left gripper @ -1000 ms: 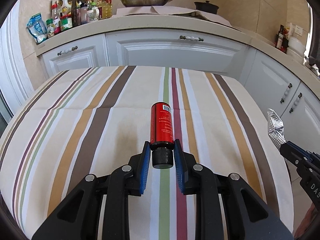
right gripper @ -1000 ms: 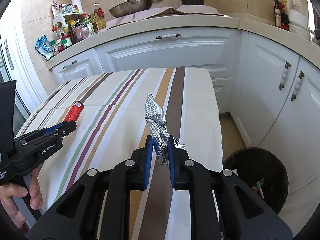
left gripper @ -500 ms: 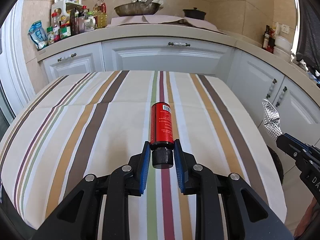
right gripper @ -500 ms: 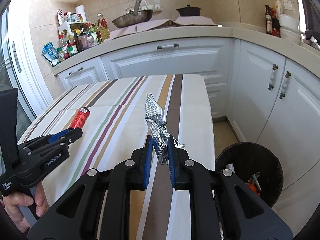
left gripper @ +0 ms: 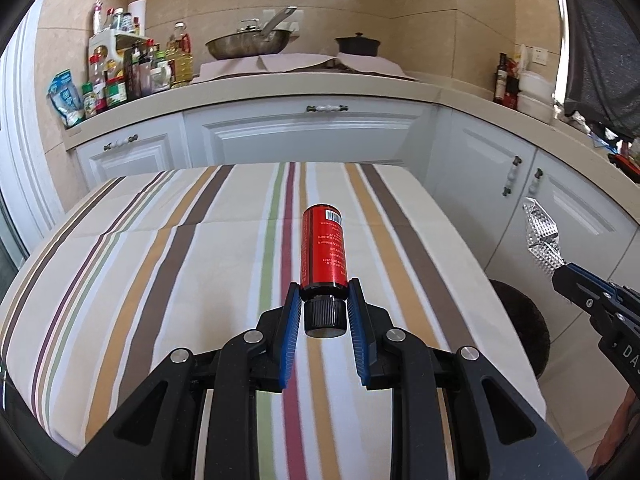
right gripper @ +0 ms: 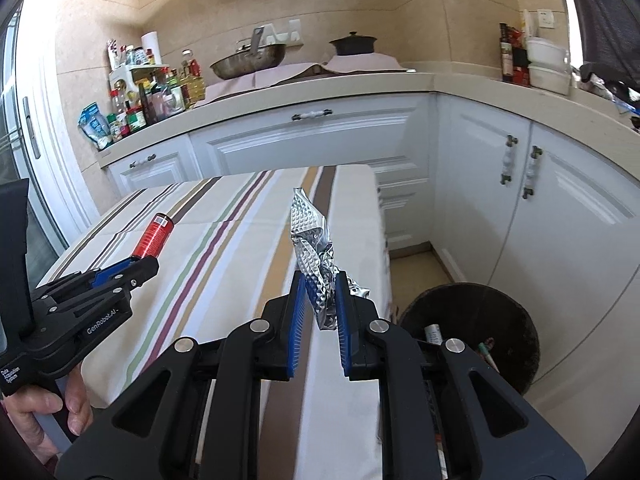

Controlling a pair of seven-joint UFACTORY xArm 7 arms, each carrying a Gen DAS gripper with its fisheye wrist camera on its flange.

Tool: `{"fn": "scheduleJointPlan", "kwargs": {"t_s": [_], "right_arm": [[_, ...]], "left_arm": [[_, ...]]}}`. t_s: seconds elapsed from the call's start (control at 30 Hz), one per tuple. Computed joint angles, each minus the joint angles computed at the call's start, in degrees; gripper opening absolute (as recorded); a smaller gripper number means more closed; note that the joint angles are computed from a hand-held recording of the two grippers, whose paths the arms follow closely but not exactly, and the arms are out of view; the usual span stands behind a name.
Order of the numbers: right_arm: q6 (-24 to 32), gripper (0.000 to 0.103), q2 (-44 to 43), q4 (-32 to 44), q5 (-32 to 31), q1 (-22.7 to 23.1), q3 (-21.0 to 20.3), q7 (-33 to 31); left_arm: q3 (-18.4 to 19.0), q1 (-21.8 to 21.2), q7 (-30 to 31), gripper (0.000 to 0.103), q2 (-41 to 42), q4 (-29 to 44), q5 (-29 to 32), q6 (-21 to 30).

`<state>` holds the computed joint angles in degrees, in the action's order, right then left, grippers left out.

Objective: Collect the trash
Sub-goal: 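Carry the red bottle and foil packet over the trash bin with both grippers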

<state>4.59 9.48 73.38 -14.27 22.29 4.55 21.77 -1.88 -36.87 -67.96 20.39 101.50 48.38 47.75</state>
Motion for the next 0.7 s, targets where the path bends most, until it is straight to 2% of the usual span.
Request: {"fn": "scheduleJointPlan", "kwargs": {"t_s": [0.1, 0.2, 0.43, 0.7], "right_arm": [[-0.6, 0.015, -1.1, -1.4, -1.4, 0.2, -1.2, 1.8], [-1.1, 0.015, -2.4, -2.8, -5.8, 0.8, -3.5, 6.4], [-1.4, 0.015, -4.2, -4.5, -13.8, -1.2, -5.0, 14.8], [-1.3, 0.015, -5.6, -5.6, -22.0, -5.4, -4.9, 23.3]], "left_arm": [[-0.2, -0.6, 0.8, 0.025, 1.1, 1.7, 0.2, -0.4], [0.0, -1.4, 1.7, 0.025, 2.3, 3.6, 0.1, -0.9], [1.3, -3.6, 5.1, 0.025, 7.0, 10.1, -1.7, -2.0], [3.8, -6.6, 12.7, 0.025, 16.4, 24.1, -7.6, -1.5]]}}
